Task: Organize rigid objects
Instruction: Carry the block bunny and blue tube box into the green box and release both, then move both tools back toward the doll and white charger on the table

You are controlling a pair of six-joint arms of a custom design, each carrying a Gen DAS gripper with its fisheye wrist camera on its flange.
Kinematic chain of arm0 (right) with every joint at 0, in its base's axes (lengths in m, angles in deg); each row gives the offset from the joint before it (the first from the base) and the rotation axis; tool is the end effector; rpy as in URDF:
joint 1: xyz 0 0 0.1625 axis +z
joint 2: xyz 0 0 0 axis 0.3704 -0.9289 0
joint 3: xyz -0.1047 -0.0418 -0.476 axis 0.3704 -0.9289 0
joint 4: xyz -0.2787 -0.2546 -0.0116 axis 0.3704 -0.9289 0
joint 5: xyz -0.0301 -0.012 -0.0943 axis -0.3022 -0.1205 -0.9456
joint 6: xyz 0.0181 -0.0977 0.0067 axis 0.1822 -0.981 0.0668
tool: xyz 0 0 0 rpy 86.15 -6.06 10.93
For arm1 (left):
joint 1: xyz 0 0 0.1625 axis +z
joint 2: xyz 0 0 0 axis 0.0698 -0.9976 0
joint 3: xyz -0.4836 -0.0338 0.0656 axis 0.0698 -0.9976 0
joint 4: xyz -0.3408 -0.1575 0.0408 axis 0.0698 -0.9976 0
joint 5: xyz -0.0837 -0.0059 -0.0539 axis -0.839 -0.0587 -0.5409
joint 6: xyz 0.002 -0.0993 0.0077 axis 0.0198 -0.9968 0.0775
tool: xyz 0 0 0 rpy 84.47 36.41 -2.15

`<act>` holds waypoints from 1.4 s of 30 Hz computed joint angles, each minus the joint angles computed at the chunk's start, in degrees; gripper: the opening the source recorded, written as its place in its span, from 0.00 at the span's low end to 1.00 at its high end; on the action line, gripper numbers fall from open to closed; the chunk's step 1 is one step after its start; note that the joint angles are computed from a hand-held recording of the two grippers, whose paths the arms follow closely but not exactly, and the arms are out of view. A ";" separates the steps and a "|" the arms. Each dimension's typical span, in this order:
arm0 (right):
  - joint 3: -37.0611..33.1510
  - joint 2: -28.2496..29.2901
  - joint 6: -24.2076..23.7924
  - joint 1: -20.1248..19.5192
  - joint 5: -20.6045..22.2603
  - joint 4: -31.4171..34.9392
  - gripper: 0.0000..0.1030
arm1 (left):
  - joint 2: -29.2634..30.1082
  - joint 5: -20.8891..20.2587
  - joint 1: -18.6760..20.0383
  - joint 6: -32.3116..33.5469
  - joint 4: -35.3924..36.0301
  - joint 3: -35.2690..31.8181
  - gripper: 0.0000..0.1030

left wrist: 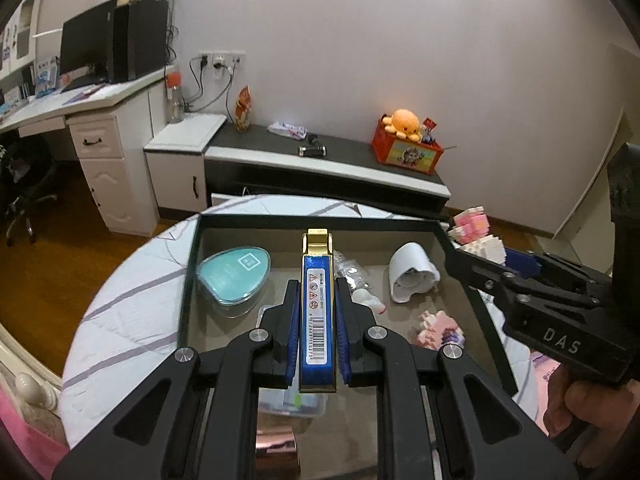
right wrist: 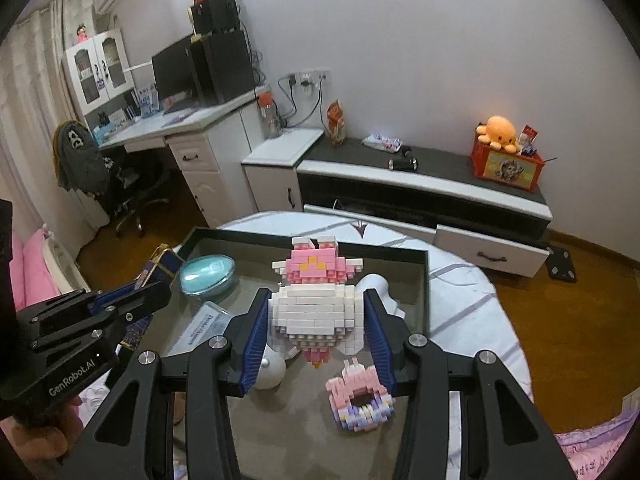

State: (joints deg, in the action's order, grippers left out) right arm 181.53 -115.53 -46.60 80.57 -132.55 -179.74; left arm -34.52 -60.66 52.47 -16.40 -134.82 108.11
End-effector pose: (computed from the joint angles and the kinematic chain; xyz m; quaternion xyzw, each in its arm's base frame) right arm 0.2182 -0.6129 0.1467 0.1721 -0.8867 0.3294 0.2751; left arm -0.1881 -0.6278 0.1417 0.2299 0.8993 -0.3002 0.2196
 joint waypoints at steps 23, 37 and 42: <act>5.91 -3.44 5.94 -1.45 2.53 -4.86 1.00 | -4.86 9.83 -4.19 -1.88 -9.24 8.95 1.00; 28.25 -7.15 11.45 4.37 -5.66 -31.85 1.00 | -10.63 17.22 -14.25 -9.62 -16.68 29.58 1.00; 34.44 -3.33 15.04 5.15 -7.54 -39.54 1.00 | -11.05 17.18 -16.16 -15.55 -16.17 35.25 1.00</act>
